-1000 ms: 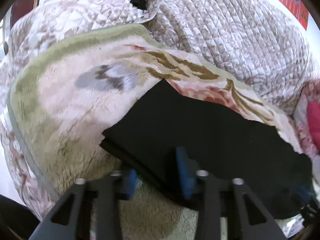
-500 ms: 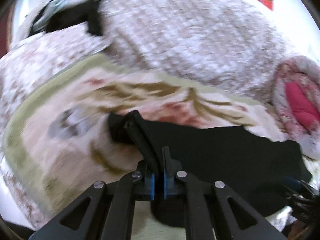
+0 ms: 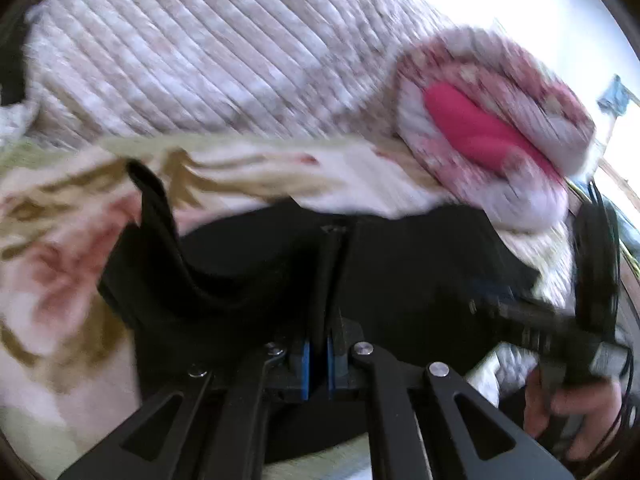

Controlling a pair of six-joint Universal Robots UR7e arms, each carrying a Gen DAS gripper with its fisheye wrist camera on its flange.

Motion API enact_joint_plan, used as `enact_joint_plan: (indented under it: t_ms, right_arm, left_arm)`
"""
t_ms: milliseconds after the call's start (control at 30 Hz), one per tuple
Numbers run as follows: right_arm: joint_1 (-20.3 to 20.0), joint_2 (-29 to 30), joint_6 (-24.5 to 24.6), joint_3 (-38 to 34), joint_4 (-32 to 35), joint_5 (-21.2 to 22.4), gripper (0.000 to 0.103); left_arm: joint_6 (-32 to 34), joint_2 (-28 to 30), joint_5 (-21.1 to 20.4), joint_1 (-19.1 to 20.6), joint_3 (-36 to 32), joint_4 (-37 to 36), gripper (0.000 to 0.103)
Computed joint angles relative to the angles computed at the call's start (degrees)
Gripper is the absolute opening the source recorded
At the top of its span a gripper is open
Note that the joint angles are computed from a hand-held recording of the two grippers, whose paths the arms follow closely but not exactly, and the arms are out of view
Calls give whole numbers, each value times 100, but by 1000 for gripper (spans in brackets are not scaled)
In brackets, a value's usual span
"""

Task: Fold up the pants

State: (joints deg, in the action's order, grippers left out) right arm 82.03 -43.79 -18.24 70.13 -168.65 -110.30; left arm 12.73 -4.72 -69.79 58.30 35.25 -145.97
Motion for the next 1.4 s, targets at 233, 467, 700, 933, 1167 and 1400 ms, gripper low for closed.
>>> enact_joint_plan:
  t_ms: [233,467,700,933,1167,1400]
  right_arm:
    - [-21,-36,-69,60,-27,147,63]
    - [-37,-69,-4,125,-211,311,63]
    - [-132,-133,158,79,386,1070,63]
    - [-97,475,109,-1227,2047,1418,63]
    - [-118,996,203,-2174,2843,1584,60]
    - [-178,1110,395,-2375,3150,1710,6]
  left_arm:
    - [-70,-117,-438,57,195,513,14]
    - [121,-556,-1059,70,828,-22,40]
    - [-90,-523,-339,126,515,-256,42]
    - [-282,-214,492,271,-71,-39,42]
    - [-432,-101,607,344,-243,163,42]
    - [-501,-44,632,364,-322,241,42]
